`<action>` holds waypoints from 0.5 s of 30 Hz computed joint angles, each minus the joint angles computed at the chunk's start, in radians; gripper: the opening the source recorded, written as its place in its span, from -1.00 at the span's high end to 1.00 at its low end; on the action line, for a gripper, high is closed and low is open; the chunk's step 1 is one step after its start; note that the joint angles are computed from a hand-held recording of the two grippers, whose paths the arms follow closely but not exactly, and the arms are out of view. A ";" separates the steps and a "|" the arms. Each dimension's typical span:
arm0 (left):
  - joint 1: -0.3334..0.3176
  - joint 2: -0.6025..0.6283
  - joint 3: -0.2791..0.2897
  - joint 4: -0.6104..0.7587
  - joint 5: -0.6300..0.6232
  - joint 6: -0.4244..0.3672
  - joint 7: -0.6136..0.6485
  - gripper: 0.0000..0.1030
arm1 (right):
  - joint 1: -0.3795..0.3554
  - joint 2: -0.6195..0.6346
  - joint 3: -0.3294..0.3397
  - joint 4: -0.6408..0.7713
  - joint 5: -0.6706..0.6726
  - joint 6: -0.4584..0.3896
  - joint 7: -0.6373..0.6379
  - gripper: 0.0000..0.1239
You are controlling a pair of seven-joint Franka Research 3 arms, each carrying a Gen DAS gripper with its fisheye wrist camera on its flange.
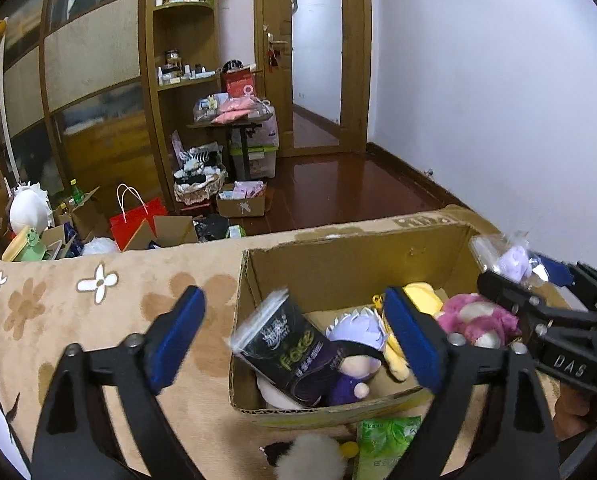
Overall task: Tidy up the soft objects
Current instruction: 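Open both tools to drop the tissue pack and packet into the box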
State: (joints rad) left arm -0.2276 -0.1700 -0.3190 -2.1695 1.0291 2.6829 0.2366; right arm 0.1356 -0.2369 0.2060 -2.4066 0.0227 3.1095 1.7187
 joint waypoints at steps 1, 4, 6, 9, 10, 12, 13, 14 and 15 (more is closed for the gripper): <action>0.002 -0.007 -0.001 -0.005 0.011 0.002 -0.012 -0.78 | 0.013 -0.002 -0.011 -0.004 0.008 0.001 -0.012 -0.27; 0.002 -0.011 0.001 -0.010 -0.002 -0.006 -0.001 -0.78 | 0.028 -0.003 -0.019 -0.008 0.018 0.006 -0.031 -0.28; -0.002 -0.017 0.003 -0.017 -0.027 -0.011 0.016 -0.79 | 0.030 -0.003 -0.018 -0.006 0.024 -0.001 -0.037 -0.40; -0.006 -0.028 0.008 -0.027 -0.077 -0.017 0.057 -0.84 | -0.004 -0.018 0.016 -0.017 0.007 0.008 -0.003 -0.49; -0.005 -0.034 0.009 -0.032 -0.091 -0.018 0.066 -0.85 | -0.002 -0.025 0.016 -0.021 0.008 0.003 -0.002 -0.49; -0.001 -0.054 0.003 -0.044 -0.097 -0.025 0.068 -0.90 | 0.010 -0.036 0.010 -0.028 0.015 -0.008 -0.007 -0.51; 0.000 -0.064 -0.001 -0.049 -0.101 -0.032 0.071 -0.90 | 0.005 -0.043 0.015 -0.030 0.012 -0.015 -0.001 -0.53; 0.000 -0.074 -0.002 -0.055 -0.110 -0.036 0.079 -0.91 | 0.000 -0.051 0.022 -0.035 0.009 -0.017 0.007 -0.58; 0.000 -0.085 -0.002 -0.061 -0.125 -0.037 0.089 -0.92 | -0.006 -0.062 0.030 -0.044 0.004 -0.017 0.016 -0.62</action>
